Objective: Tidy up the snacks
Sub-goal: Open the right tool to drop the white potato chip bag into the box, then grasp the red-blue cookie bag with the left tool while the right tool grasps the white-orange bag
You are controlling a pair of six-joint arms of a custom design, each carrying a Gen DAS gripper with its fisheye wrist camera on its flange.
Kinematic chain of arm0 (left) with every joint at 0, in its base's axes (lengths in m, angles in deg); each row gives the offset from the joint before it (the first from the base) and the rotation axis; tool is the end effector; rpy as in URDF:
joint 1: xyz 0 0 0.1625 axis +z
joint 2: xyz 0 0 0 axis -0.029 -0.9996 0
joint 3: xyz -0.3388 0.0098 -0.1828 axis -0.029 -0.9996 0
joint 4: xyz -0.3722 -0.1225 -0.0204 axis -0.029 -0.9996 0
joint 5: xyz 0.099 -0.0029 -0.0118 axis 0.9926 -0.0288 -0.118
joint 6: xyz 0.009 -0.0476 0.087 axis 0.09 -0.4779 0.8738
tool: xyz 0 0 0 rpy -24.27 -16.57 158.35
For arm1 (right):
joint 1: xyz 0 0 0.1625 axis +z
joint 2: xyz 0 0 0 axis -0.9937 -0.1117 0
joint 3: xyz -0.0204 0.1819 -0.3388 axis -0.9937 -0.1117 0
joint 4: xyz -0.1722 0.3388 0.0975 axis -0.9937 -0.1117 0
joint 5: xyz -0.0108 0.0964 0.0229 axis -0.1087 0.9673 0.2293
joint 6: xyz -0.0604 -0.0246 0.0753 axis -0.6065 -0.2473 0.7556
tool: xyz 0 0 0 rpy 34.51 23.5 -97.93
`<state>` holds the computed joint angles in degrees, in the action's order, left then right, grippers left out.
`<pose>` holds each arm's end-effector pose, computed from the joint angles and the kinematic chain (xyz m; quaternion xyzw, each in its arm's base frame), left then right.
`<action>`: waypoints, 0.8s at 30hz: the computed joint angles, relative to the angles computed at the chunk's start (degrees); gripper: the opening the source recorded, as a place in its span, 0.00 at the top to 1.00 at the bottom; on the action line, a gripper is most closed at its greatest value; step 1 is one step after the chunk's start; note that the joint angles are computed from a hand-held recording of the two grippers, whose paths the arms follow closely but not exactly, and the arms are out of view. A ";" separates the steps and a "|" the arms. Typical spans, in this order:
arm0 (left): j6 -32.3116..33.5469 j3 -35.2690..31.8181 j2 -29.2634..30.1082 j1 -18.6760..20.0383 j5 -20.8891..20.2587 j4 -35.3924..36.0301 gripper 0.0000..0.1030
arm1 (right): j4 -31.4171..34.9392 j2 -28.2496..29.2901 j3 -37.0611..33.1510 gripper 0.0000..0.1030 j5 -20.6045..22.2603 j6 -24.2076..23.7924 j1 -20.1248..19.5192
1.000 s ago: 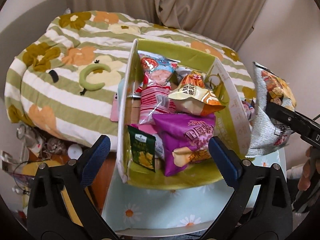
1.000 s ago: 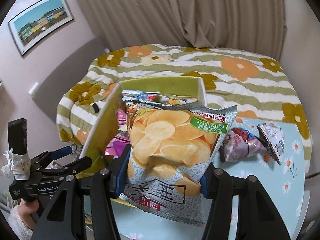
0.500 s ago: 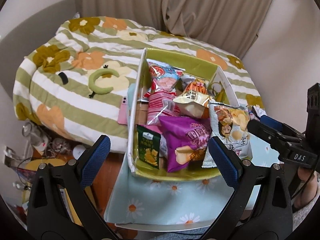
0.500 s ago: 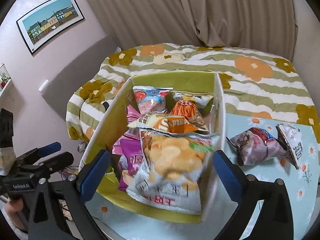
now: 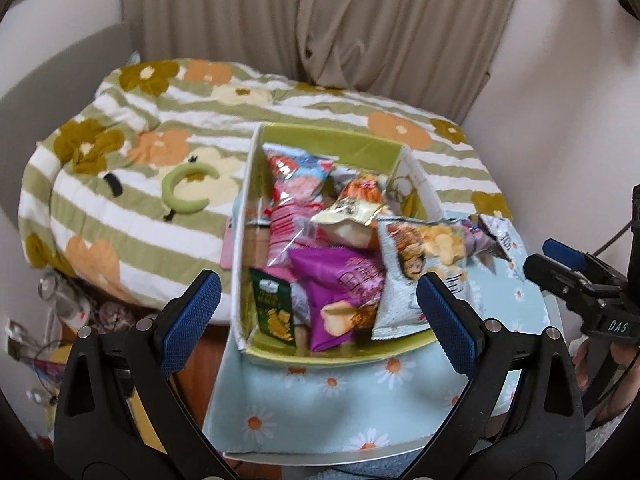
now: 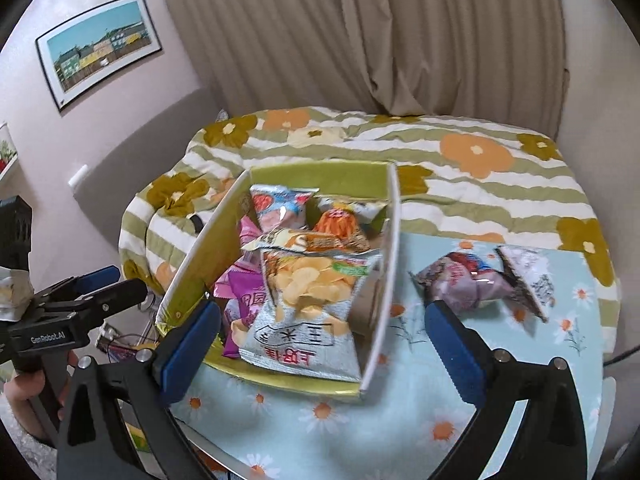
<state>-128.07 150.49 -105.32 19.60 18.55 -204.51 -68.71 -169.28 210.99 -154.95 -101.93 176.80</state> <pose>-0.3291 -0.3231 0.1720 0.1441 0.9005 -0.3158 0.2621 0.1287 -0.3456 0.3561 0.2177 -0.9071 0.3074 0.1878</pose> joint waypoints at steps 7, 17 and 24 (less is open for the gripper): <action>5.14 -2.05 4.33 -0.46 -1.64 -7.22 0.05 | 2.46 -6.95 -0.79 0.01 -0.27 1.78 -2.79; 6.62 -12.62 19.07 -1.34 -1.82 -10.91 0.05 | 8.94 -9.83 -8.50 0.01 5.30 -4.14 -13.75; 6.52 -25.27 32.70 -0.21 -2.26 -10.94 0.05 | 17.23 -4.11 -19.03 0.01 9.44 -6.73 -21.55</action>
